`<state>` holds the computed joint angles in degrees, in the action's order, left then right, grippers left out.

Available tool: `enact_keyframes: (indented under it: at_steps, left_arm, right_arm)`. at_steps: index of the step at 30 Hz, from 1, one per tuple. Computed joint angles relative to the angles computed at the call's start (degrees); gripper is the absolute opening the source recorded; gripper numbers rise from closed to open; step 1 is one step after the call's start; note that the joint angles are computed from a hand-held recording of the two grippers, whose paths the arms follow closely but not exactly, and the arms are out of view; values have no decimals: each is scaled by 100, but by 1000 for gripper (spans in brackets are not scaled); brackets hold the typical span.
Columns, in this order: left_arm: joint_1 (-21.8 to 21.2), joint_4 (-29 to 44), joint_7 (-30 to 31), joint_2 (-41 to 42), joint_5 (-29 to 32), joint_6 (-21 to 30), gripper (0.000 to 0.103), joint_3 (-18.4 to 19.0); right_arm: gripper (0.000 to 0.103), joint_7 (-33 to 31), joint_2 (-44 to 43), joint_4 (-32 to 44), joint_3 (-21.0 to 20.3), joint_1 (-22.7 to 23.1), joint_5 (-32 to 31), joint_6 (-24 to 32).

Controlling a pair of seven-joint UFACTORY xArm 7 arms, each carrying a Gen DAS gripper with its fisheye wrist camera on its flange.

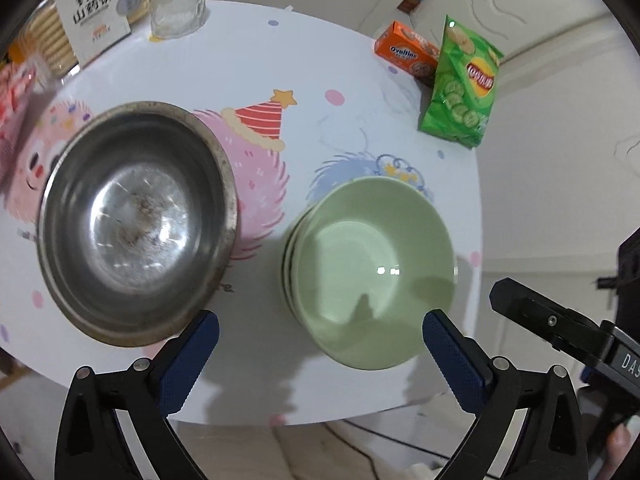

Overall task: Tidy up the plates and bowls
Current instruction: 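Close both tools on the rim of the three-bowl stack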

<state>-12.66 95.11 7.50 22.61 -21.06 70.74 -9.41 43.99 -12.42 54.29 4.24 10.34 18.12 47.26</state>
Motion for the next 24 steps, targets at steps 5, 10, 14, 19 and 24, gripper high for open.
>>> enact_keyframes:
  at_steps: [5,10,14,19,24]
  left_arm:
    - [33,-123,-49,-4,-188,38,103,-29]
    - [-34,-296,-99,-15,-179,-71,103,-37]
    - [-36,-386,-225,32,-286,-111,103,-54]
    - [-121,-367,-400,162,-143,-172,103,-40]
    - [-168,-354,-548,269,-42,-303,103,-55]
  right_arm:
    - [89,-362,-84,-173,-133,79,530,-160]
    - [103,-718,-9,-278,-122,108,851,-417]
    - [103,-838,171,-215,-99,76,653,-397]
    - [103,-1022,419,-264,-172,23,976,-452]
    - [97,-1206,711,-166,-142,-39,1123,-437]
